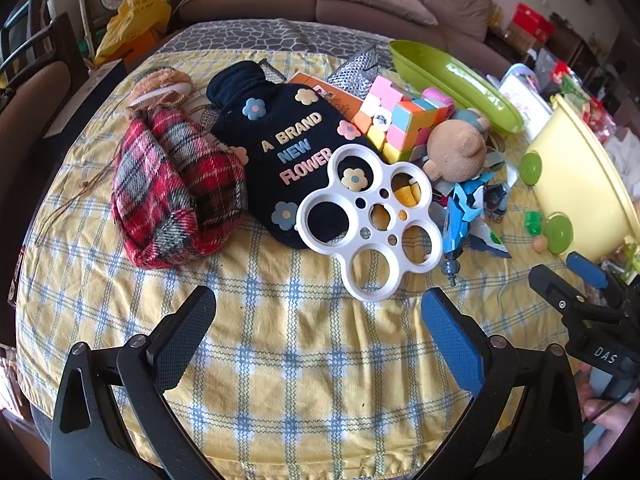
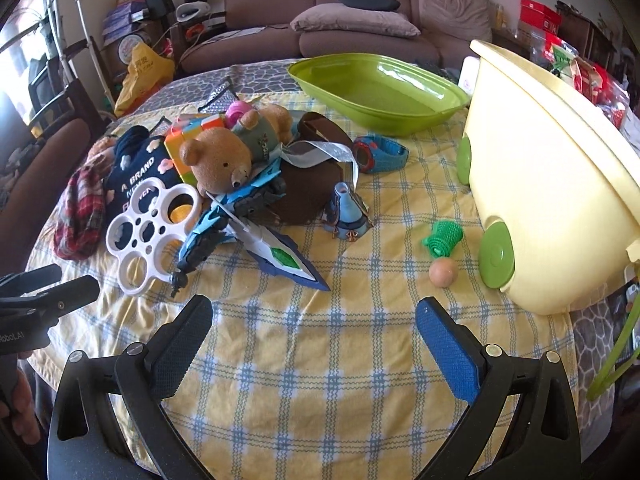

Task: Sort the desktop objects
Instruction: 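Move the left tool toward the white flower-shaped plastic tray, then close left tool on white tray while right tool grasps yellow yarn roll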

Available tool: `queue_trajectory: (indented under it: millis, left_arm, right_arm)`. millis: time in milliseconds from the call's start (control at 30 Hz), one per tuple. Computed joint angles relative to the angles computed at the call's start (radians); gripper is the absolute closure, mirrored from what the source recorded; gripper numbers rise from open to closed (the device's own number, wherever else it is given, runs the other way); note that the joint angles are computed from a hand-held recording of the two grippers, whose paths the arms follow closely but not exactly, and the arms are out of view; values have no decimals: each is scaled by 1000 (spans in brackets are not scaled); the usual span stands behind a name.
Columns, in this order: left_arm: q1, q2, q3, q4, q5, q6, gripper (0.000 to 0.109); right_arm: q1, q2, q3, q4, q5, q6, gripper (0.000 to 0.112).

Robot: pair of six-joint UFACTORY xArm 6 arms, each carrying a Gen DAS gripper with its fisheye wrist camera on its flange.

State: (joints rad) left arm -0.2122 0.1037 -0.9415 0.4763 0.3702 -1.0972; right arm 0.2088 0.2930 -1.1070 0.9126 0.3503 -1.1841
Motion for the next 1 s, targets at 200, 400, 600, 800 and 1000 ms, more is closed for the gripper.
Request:
queue_trajectory:
  millis: [200,400,600,800,1000]
  left_arm:
    - [-24,80,-121,-29,64,122,14]
    - [-27,170,-227,-102,113,302,32]
    - [-30,232,-297,-69,156,320,38]
    - [-33,260,-317,-154,137,396,51]
    - [-35,298,-357,-167,155,397,57]
  right_arm:
    - [-6,5,-60,26,42,-4,10]
    - [-17,53,-158,48,103,34,10]
    - [-30,97,-220,32,141,84,10]
    - [-44,112,-240,27,166,110,10]
    - [-56,119,-250,24,187,136,10]
